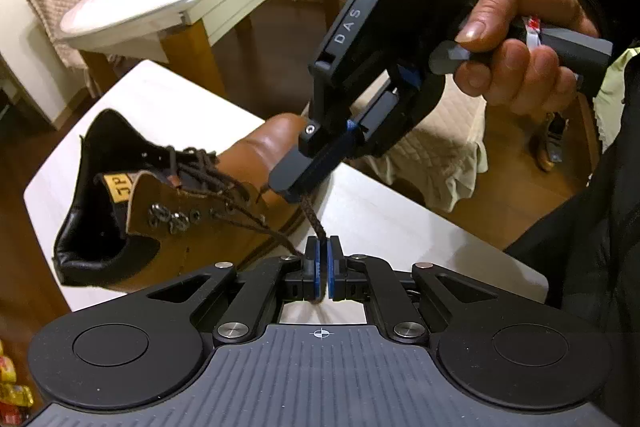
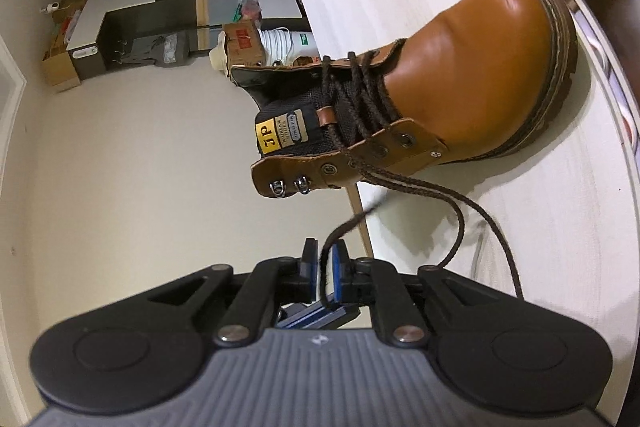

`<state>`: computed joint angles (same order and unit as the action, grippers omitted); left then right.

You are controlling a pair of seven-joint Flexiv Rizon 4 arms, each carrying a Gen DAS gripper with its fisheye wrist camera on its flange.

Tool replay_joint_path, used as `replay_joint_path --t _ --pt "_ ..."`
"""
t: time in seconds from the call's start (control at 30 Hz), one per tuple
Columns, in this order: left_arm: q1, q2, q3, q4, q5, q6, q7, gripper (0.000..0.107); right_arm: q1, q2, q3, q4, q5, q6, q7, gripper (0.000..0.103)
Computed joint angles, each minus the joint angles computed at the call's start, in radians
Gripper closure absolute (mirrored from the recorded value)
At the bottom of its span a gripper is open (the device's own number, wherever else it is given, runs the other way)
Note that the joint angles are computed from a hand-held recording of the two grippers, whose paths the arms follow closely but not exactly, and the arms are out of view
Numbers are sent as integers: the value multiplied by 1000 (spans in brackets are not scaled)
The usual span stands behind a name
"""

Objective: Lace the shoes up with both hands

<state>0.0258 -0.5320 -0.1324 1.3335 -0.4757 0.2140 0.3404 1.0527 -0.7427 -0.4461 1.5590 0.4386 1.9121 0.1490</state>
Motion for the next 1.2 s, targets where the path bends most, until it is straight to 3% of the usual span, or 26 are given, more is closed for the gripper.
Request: replay_joint_path --t 0.2,0.3,0.53,0.83,1.03,1.13,1.2 --pt "-1 -9 7 -14 9 -11 -34 102 -8 -7 15 -11 20 6 -7 99" --pt "-9 -48 14 -70 -6 -33 -182 98 32 20 -36 30 -12 -59 -4 100" --pt "-33 -126 -6 -119 -72 41 -557 98 78 66 -77 115 -149 -154 38 99" --pt "-60 -130 -25 -57 -68 154 -710 96 84 65 -85 157 -227 -121 134 99" --pt "-72 -130 -35 -22 -51 242 -739 95 67 71 -71 165 -243 -106 131 99" --pt "-70 -134 -42 -21 -50 238 -752 95 39 79 -34 165 -252 -106 116 99" --pt "-55 -145 -51 -41 -69 184 -781 96 27 84 -17 165 -255 -108 110 99"
